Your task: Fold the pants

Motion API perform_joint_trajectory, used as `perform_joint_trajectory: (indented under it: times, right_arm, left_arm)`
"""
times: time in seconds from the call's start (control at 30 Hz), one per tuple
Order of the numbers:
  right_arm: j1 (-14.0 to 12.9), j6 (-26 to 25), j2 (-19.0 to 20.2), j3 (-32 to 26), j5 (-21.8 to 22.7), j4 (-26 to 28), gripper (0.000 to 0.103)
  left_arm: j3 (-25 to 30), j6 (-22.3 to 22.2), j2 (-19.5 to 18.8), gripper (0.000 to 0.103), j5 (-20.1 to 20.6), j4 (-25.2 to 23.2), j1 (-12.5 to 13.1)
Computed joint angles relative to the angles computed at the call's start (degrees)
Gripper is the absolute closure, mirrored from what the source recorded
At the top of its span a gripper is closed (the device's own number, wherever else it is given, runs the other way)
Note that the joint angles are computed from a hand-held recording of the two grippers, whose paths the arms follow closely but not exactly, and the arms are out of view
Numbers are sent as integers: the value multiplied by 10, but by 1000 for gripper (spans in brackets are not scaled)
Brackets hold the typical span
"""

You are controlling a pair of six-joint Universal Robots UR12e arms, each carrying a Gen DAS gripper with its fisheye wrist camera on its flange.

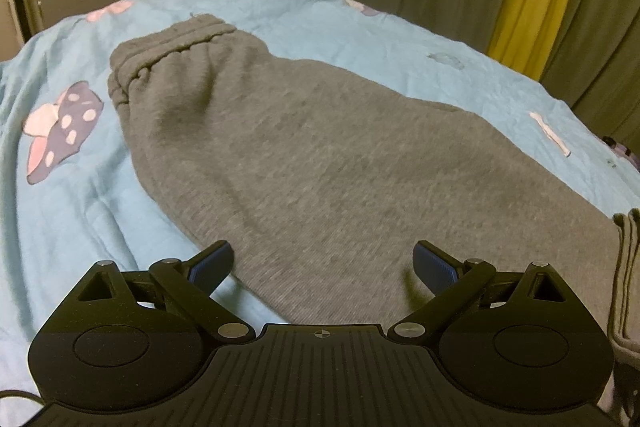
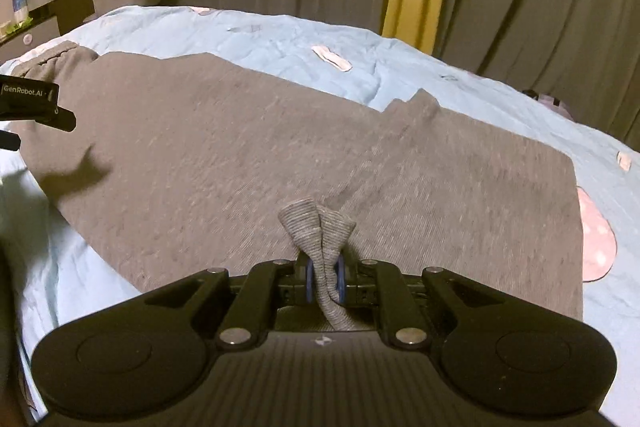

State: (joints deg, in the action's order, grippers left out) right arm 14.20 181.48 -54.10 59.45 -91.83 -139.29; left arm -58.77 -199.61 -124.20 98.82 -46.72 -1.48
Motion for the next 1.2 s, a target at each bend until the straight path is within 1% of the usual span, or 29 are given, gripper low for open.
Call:
perform_joint_trajectory:
  times: [0.1, 0.2, 0.27, 0.3, 0.4, 0.47, 0.6, 0.67, 0.7, 0.73, 0.77, 0.8, 0.83, 0.87, 0.9, 0.93, 0.97, 1.0, 1.03, 1.07, 1.1, 1.13, 1.2]
  right_arm:
    - [4, 4, -5, 12, -11, -23, 92]
    - [1, 50, -12, 22, -5, -52, 92]
    - [-3, 88, -19, 35, 16, -71, 92]
    - [-4, 95, -22, 38, 23, -66, 92]
    - [-11, 107, -23, 27, 68, -3, 92]
    - [-11, 108, -20, 21, 75, 16, 91]
    - [-19, 138, -26, 30, 100, 7, 90]
    - [-24, 138, -27, 29, 127, 23, 84]
    - [-26, 139, -28, 30, 139, 22, 77]
    - [-29, 145, -31, 37, 155, 7, 71]
    - [-33, 163, -36, 50, 177, -17, 70]
    - [-40, 190, -41, 62, 205, -42, 65]
    - [-49, 235, -44, 76, 232, -78, 59]
    - [-53, 281, -48, 88, 236, -109, 54]
    - [-57, 331, -53, 101, 220, -135, 39]
    - [-60, 373, -58, 110, 199, -143, 29]
    - [-62, 418, -63, 116, 170, -127, 25]
    - [-64, 455, -68, 115, 143, -89, 22]
    - [-66, 490, -70, 114, 129, -54, 22]
    - [-70, 531, -72, 119, 134, -43, 22]
    - [-74, 563, -75, 127, 147, -57, 22]
    - [-76, 577, -76, 132, 154, -70, 20]
    - [-77, 578, -80, 135, 158, -77, 17]
  left_arm:
    - [-5, -2, 2, 3, -3, 7, 1]
    - [-3, -5, 2, 3, -5, 2, 1]
    - [-3, -2, 2, 3, -4, 3, 1]
    - [-3, 0, 2, 3, -4, 3, 1]
    - [-2, 3, 1, 3, -2, 1, 0]
    - [-1, 2, 1, 3, -1, 0, 0]
    - [0, 1, 0, 3, 1, -3, -1]
    - [1, 4, 0, 3, 1, -5, -1]
    - [1, 5, 0, 3, 1, -6, -1]
    - [2, 6, 0, 3, 2, -7, -1]
    - [2, 7, 0, 3, 1, -8, -1]
    - [1, 7, 0, 3, 0, -9, -1]
    - [1, 7, 1, 3, -2, -9, -1]
    - [0, 7, 2, 3, -4, -8, 0]
    - [-1, 7, 2, 3, -5, -7, 0]
    - [-1, 8, 2, 3, -4, -8, 0]
    - [0, 9, 1, 3, -4, -9, 0]
    - [2, 10, 1, 3, -3, -11, -1]
    - [3, 12, 0, 3, -3, -12, -1]
    - [3, 13, 0, 3, -2, -13, -1]
    - [4, 13, -1, 3, -3, -15, -1]
    - [4, 13, -1, 3, -3, -16, -1]
    - [5, 14, -1, 3, -4, -18, -1]
